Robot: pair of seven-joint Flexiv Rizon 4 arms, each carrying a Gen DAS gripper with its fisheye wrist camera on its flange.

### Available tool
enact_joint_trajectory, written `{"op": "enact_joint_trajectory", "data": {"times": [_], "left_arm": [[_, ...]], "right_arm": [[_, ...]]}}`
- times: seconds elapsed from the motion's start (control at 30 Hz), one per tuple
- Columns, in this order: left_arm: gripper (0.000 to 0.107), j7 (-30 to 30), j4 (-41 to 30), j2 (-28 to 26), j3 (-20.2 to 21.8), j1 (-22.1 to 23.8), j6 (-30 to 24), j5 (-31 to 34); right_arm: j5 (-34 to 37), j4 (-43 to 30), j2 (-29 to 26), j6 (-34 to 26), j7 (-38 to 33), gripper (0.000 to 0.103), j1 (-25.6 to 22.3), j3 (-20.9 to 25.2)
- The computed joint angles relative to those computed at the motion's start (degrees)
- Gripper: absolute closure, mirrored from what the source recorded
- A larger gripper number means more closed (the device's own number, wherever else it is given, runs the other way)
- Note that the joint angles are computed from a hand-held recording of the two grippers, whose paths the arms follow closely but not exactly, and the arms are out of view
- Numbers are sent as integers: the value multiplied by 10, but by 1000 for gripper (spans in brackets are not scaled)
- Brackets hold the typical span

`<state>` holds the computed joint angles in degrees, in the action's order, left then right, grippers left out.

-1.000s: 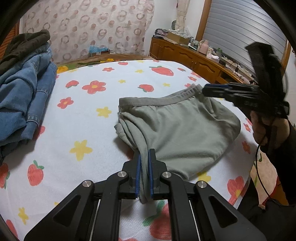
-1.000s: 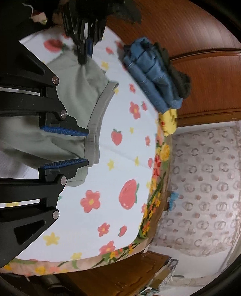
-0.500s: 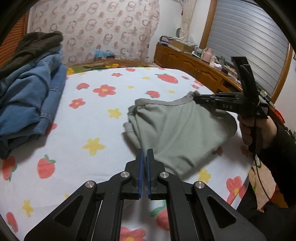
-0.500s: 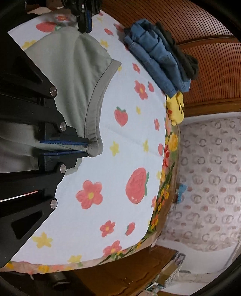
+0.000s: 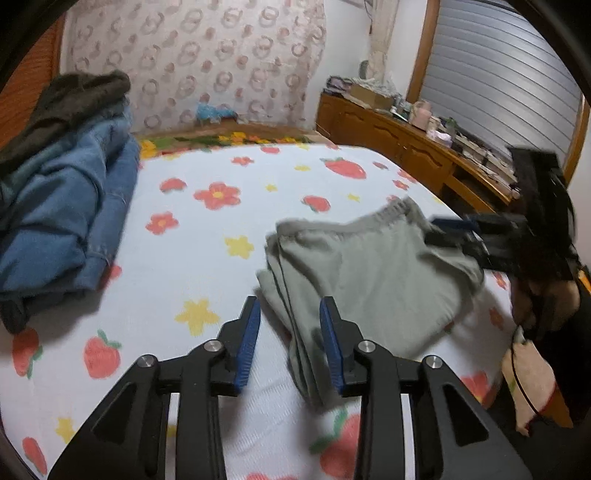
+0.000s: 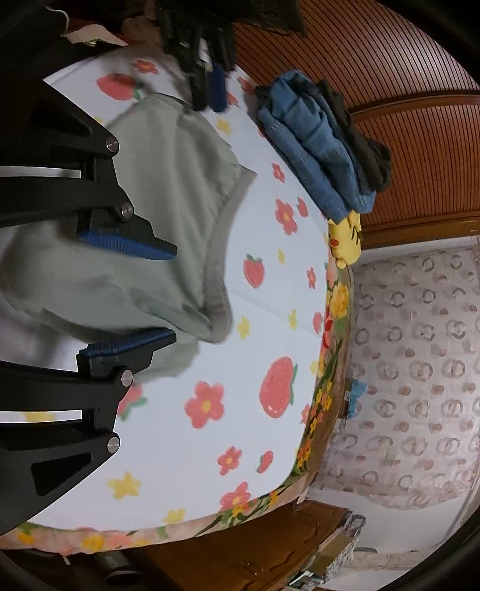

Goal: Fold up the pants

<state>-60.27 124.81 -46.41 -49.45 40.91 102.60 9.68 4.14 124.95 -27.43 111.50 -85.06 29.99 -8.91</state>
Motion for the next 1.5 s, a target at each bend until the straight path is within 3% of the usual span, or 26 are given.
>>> {"op": "enact_joint_trajectory", "data": {"times": [0.1, 0.3, 0.37, 0.53, 0.57, 0.6, 0.67, 0.87, 1.13, 1.17, 1.27, 1.5], "left_arm": [[89, 13, -17, -10, -10, -2, -25, -5], [90, 35, -43, 3, 26, -51, -66, -52], [90, 39, -49, 12, 50, -76, -74, -72], [88, 53, -43, 15, 50, -79, -67, -91], [89, 57, -41, 15, 48, -78, -66, -91], [99, 63, -39, 15, 43, -73, -68, -88], [101, 66, -33, 15, 40, -70, -53, -86], [102, 39, -14, 13, 15, -32, -17, -61], [102, 17, 1, 15, 4, -9, -24, -41], [99, 15, 3, 16, 2, -7, -25, -40], [75, 8, 14, 24, 7, -7, -22, -37], [70, 2, 59, 33, 2, 16, -6, -6]], "right_arm": [[16, 7, -5, 9, -3, 62, 20, -13], [55, 8, -21, 5, -18, 62, 94, -80], [57, 6, -21, 2, -20, 62, 94, -82], [52, 2, -24, 8, -18, 62, 77, -65], [54, 2, -26, 9, -19, 62, 81, -68], [56, 2, -27, 9, -20, 61, 84, -70], [59, 1, -29, 8, -22, 61, 89, -74], [60, -1, -32, 3, -25, 58, 101, -85], [60, -2, -33, 4, -23, 57, 100, -84], [60, -2, -33, 4, -24, 57, 99, -84], [60, -2, -33, 4, -24, 57, 99, -83], [60, -2, -33, 7, -22, 57, 95, -79]]}}
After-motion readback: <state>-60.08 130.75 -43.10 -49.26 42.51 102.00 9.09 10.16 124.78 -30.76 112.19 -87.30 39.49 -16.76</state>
